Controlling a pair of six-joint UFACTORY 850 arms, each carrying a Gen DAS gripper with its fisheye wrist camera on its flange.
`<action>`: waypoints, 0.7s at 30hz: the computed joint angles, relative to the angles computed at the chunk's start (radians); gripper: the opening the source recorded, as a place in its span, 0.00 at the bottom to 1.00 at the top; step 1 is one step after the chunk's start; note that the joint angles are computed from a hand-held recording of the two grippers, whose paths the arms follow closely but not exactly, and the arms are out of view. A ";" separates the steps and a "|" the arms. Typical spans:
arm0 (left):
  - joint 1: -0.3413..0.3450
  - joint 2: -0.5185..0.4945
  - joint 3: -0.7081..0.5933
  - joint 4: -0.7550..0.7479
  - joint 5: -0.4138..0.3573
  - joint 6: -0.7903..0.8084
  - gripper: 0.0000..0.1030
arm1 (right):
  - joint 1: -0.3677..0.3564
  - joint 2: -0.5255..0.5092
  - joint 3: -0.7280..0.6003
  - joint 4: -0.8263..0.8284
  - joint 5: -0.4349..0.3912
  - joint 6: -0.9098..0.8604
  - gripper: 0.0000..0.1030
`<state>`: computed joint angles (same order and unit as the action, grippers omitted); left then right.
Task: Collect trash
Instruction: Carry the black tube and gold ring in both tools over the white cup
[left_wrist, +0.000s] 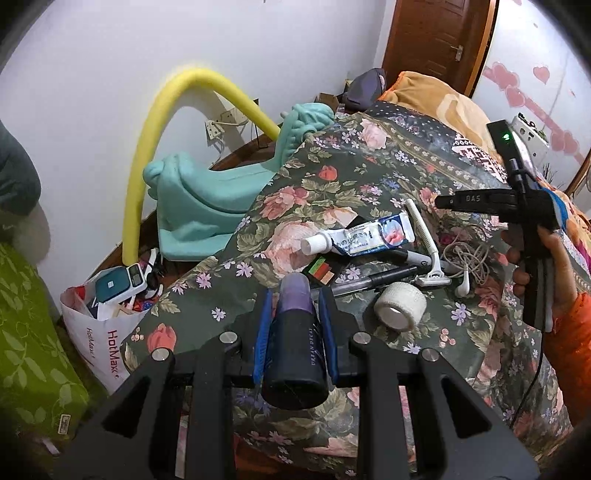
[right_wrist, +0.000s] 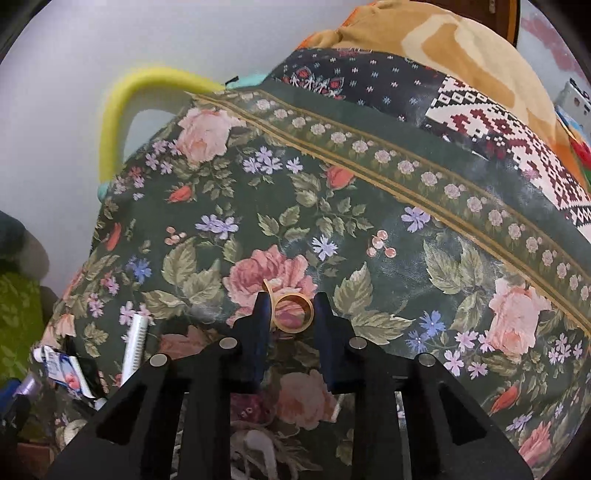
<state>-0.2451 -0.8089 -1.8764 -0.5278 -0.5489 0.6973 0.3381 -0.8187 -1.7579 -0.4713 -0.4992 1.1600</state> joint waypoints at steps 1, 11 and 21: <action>0.001 0.001 -0.001 -0.007 -0.003 0.003 0.24 | 0.011 0.007 -0.005 -0.047 -0.021 0.031 0.21; 0.035 0.131 0.103 -0.122 0.039 0.103 0.24 | 0.129 0.131 0.011 -0.312 -0.084 0.193 0.21; 0.103 0.303 0.260 -0.216 0.086 0.201 0.24 | 0.278 0.201 -0.014 -0.425 -0.140 0.246 0.21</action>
